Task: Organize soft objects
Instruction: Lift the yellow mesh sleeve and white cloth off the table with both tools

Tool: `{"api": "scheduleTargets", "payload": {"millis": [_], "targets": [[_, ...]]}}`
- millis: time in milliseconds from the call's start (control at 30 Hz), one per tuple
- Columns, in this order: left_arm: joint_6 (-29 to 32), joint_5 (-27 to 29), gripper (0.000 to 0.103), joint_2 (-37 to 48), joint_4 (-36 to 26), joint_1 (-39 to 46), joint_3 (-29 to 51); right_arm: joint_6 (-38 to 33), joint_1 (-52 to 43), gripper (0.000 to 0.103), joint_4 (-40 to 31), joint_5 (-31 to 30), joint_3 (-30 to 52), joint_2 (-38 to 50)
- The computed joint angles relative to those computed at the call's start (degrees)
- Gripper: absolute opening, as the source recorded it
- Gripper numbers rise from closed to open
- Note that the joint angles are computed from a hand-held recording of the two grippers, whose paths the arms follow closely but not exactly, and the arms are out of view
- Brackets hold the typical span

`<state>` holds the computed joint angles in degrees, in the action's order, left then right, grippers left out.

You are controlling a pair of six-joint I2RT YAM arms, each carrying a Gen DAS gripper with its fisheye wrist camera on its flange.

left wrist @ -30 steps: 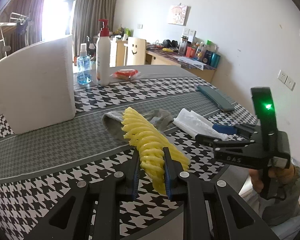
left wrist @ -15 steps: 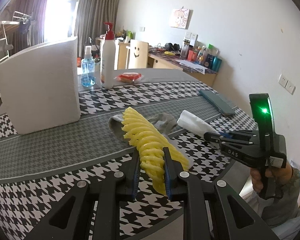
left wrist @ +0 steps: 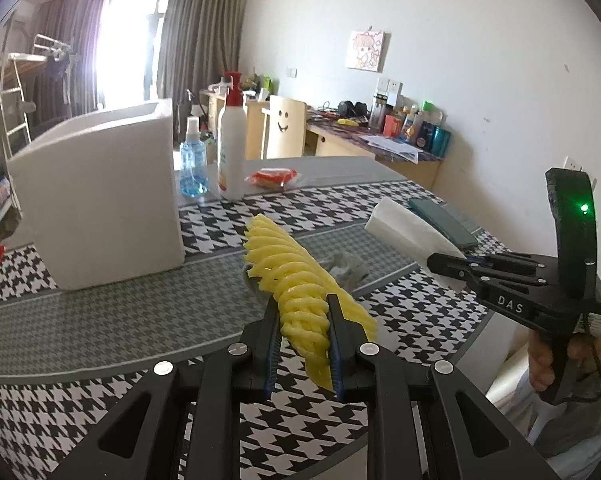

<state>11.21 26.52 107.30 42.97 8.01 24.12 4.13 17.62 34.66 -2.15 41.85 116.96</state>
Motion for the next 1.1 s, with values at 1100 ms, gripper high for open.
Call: {"api": "scheduleTargets", "payload": {"millis": [1100], "targets": [[-1.3,-2.3,0.022,-5.4,0.8,3.6,2.5,0.0,2.7,0.010,3.2,-2.5,-0.1,-6.1]]}}
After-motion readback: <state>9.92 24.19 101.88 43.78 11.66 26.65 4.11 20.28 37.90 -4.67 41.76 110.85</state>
